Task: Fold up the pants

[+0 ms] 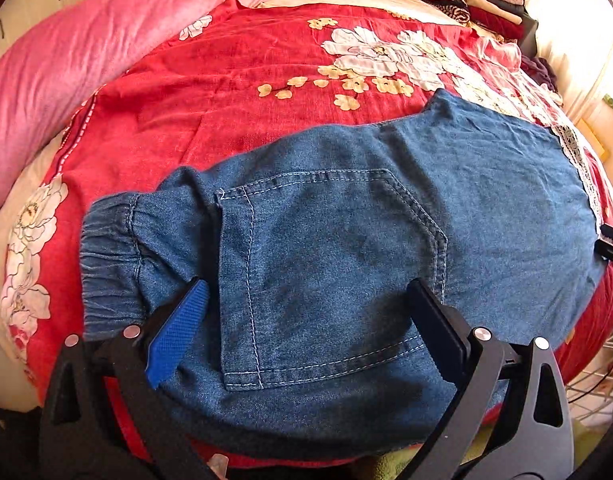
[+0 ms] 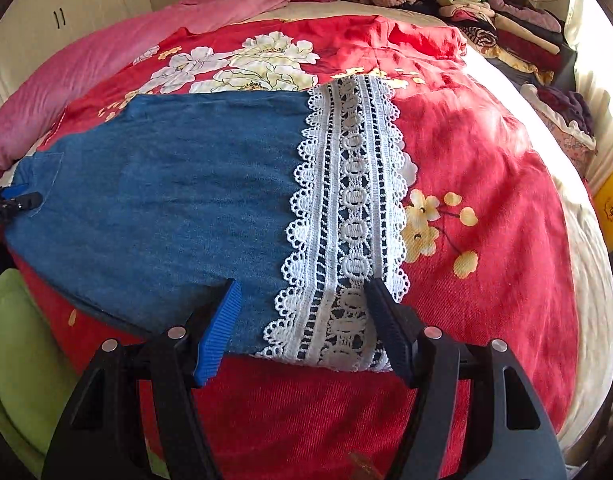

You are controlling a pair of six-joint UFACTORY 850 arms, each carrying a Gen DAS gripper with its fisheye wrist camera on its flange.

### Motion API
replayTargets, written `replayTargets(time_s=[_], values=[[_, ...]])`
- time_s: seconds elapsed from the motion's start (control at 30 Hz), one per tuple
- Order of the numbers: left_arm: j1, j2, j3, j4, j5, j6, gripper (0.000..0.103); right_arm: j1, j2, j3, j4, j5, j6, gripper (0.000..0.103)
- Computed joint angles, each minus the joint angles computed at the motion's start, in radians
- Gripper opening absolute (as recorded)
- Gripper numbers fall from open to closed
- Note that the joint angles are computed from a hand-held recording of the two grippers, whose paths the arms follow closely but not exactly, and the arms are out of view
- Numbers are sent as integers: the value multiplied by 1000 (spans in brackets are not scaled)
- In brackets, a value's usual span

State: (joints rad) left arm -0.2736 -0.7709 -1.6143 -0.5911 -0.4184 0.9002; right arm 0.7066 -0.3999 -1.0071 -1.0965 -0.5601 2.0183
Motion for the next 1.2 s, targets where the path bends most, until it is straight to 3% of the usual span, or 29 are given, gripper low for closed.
replayTargets(time_s=[0.27,0.43,0.6,0.77,0.87,1.0,1.2], values=[[4,10,14,-59,3,53,92,7,14,12,-40,-1,77,65],[9,50,63,-207,22,195,92,27,60,36,-162,14,236,64],[1,96,123,-340,19,339,93,61,50,-9,-230,-10,244,65],[-36,143,198,-423,27,500,93,61,-16,-91,-216,34,155,65],[-61,146,221,-395,26,533,93,52,-64,-136,-139,71,68,65],[-91,118,211,-215,32,398,93,35,-111,-157,-23,129,-6,67],[-79,127,218,-297,16,465,93,30,-89,-135,-98,150,98,70]])
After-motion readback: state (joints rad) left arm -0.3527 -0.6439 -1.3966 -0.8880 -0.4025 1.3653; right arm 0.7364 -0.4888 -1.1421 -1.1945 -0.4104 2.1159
